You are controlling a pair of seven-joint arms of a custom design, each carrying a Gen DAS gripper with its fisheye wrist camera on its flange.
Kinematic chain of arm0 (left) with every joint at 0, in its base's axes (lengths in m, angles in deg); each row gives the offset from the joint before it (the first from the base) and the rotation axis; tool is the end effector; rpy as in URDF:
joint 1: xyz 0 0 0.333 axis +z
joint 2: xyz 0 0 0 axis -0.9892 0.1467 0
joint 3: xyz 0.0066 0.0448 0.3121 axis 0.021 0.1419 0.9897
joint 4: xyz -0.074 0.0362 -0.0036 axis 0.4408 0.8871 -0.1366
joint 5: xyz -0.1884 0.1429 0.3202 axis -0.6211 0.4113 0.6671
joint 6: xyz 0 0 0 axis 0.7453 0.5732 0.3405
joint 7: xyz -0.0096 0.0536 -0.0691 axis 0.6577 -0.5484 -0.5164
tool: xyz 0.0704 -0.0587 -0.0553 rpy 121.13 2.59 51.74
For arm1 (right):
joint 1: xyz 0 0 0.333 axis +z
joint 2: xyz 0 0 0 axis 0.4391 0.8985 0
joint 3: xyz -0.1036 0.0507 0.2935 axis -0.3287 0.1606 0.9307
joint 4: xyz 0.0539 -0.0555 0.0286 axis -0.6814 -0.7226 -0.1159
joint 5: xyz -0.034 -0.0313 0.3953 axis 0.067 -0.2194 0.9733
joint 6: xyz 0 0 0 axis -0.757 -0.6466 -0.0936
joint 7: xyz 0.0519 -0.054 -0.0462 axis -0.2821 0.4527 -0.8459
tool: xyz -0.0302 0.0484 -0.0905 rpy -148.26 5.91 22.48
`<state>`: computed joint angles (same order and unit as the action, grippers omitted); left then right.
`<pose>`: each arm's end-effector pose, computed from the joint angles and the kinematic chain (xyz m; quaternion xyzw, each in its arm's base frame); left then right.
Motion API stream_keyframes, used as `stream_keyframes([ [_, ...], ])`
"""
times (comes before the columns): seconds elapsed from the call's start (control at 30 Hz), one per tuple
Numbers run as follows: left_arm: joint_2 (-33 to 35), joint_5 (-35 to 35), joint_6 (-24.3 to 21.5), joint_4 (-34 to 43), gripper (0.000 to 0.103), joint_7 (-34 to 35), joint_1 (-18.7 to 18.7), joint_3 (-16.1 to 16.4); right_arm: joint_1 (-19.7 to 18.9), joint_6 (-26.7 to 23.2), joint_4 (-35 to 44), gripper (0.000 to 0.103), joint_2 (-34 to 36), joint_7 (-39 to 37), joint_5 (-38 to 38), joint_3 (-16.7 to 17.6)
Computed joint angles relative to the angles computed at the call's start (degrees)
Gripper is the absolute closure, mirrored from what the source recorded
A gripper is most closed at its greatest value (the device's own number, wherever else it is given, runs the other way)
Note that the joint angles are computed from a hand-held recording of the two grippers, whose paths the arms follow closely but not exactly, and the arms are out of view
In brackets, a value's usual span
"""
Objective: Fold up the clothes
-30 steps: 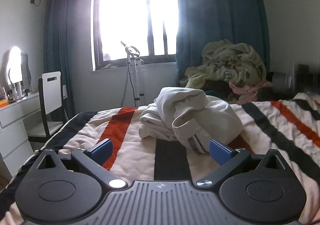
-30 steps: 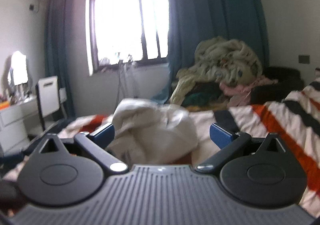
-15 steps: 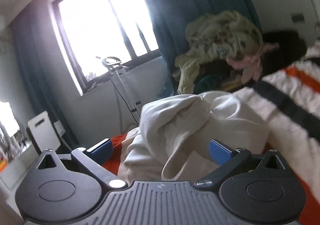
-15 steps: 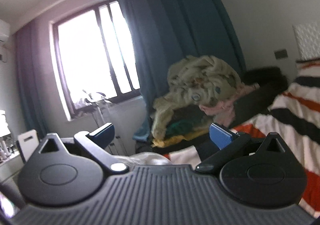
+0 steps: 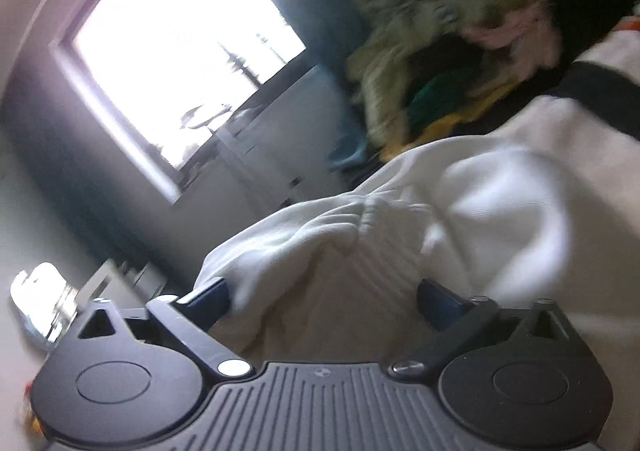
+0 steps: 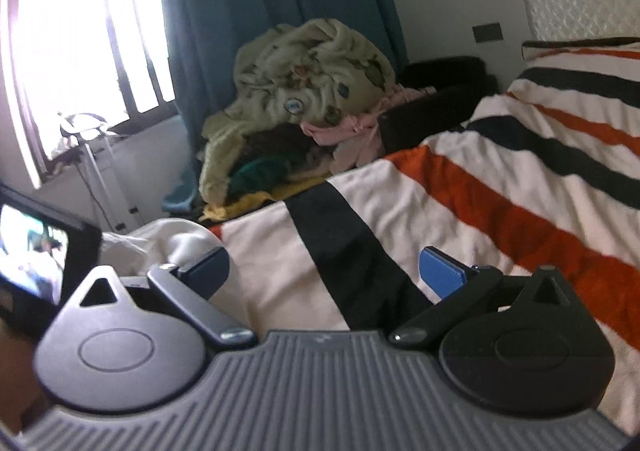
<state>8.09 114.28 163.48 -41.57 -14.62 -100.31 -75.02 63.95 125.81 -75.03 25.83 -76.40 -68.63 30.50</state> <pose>0.6430 -0.2767 0.5809 -0.3726 0.7193 -0.2006 0.5509 0.4451 0.4066 0.5154 -0.2979 0.7652 -0.4438 0.3588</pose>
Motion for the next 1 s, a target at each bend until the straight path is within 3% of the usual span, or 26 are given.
stream_keyframes([
  [0.07, 2.4, 1.0, -2.1, 3.8, 0.027, -5.0, -0.8, 0.7, -0.7, 2.4, -0.7, 0.0, 0.2, 2.1, -0.2, -0.6],
  [0.13, 3.1, -0.4, -1.4, 5.9, 0.041, -8.6, -0.4, 1.1, -0.6, 1.9, -2.0, 0.0, -0.2, 6.1, -2.4, -0.5],
  [0.17, 3.0, -2.7, -0.8, 6.5, 0.05, -8.6, 0.1, 1.0, -0.4, 0.6, -1.9, 0.0, 0.0, 6.9, -3.2, -0.4],
  [0.27, 1.7, -10.3, 2.4, 7.4, 0.063, -7.6, 2.0, 0.9, 0.0, -1.9, -1.8, 0.0, 0.3, 7.9, -4.6, -0.2],
  [0.43, -6.6, -23.4, 10.2, 0.4, 0.068, -4.3, 6.3, 0.5, 0.5, -3.7, -1.5, 0.0, 0.4, 6.9, -4.8, 0.1],
  [0.6, -22.6, -48.4, 18.8, -17.3, 0.069, 14.1, 11.5, -1.3, 2.1, -6.4, -1.5, 0.0, 0.3, 3.8, -8.4, 0.8],
  [0.67, -29.3, -61.6, 19.7, -25.0, 0.069, 25.0, 8.2, 2.4, 2.7, -5.9, -1.8, 0.0, 0.0, 2.0, -10.4, 1.2],
  [0.73, -35.2, -69.7, 18.8, -31.3, 0.07, 31.4, 4.8, 6.2, 2.9, -3.9, -1.8, 0.0, -0.3, 0.0, -11.5, 1.5],
  [0.8, -40.9, -74.8, 17.5, -37.1, 0.07, 35.4, 3.0, 9.2, 3.1, -1.1, -1.7, 0.0, -0.7, -2.1, -11.4, 1.7],
  [0.87, -45.7, -77.4, 17.5, -42.8, 0.069, 37.9, 3.3, 10.8, 2.9, 3.3, -2.0, 0.0, -1.5, -2.9, -10.9, 1.9],
  [1.0, -50.9, -84.4, 12.9, -49.1, 0.069, 42.5, 2.2, 16.9, 1.0, 17.5, -2.1, 0.0, -2.6, -4.5, -7.2, 1.5],
])
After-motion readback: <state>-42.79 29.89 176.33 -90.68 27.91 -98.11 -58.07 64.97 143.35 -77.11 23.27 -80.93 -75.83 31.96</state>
